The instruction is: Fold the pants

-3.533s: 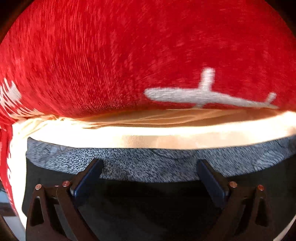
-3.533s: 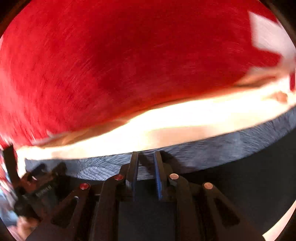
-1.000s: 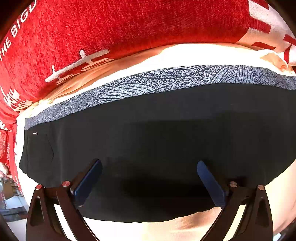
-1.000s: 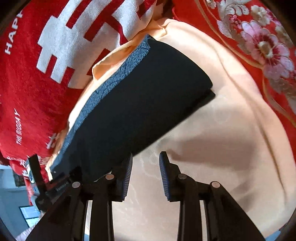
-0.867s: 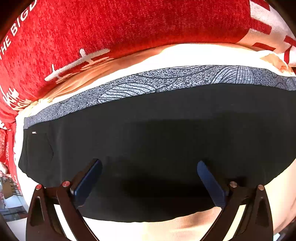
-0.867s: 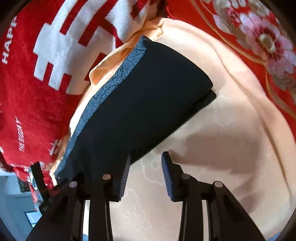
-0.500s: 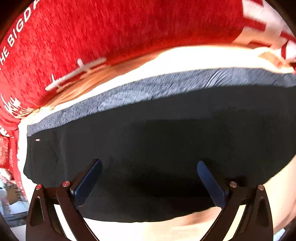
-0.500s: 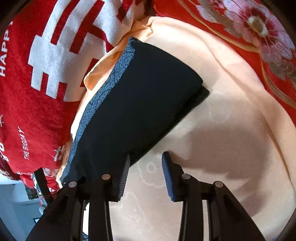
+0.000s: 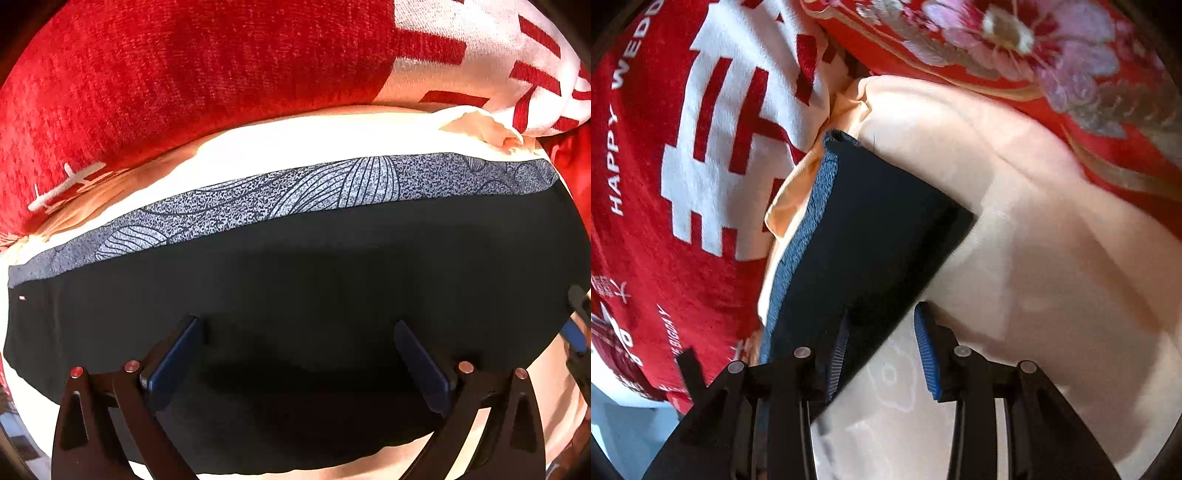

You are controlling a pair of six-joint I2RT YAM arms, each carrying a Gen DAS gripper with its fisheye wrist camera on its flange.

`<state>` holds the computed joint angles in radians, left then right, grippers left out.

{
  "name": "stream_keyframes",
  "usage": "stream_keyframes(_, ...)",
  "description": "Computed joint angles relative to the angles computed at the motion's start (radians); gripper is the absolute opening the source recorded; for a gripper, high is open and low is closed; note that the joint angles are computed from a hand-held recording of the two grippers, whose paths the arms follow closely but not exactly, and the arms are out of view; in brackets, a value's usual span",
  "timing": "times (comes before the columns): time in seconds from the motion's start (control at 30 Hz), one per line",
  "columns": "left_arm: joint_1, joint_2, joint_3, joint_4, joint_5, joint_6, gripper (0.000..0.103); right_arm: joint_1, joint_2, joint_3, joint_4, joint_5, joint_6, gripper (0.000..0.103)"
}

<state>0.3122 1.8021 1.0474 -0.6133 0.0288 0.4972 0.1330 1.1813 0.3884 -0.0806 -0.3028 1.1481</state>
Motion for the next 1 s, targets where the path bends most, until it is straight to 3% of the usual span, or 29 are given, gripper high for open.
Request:
stream_keyframes(0.17, 0.015, 0.009, -0.008, 0.012, 0.017, 0.023, 0.103, -0.008, 0.103, -0.041, 0.246, 0.015, 0.055, 0.042)
stream_keyframes(0.3, -0.002, 0.008, 0.038, -0.047, 0.003, 0.021, 0.103, -0.024, 0.173, -0.008, 0.287, -0.016, 0.104, 0.042)
stream_keyframes(0.37, 0.005, -0.015, 0.058, -0.069, 0.025, 0.018, 0.103, -0.051, 0.186, 0.006, 0.275, -0.07, 0.121, 0.031)
stream_keyframes(0.4, 0.008, -0.033, 0.061, -0.071, 0.04, 0.02, 0.103, -0.062, 0.177, 0.001, 0.278, -0.094, 0.121, 0.014)
stream_keyframes(0.43, 0.006, -0.045, 0.06, -0.068, 0.045, 0.023, 0.103, -0.07, 0.161, 0.007, 0.273, -0.116, 0.11, 0.014)
stream_keyframes(0.6, -0.047, -0.052, -0.015, -0.014, 0.022, -0.001, 0.103, -0.026, 0.075, 0.127, 0.123, -0.121, 0.004, 0.013)
stream_keyframes(0.77, -0.056, -0.089, -0.138, 0.105, 0.047, -0.023, 0.103, 0.119, 0.104, 0.318, -0.054, -0.031, -0.122, 0.014)
stream_keyframes(1.0, 0.091, -0.057, 0.03, -0.121, 0.174, 0.099, 0.103, 0.31, 0.228, 0.622, -0.297, 0.163, -0.25, 0.013)
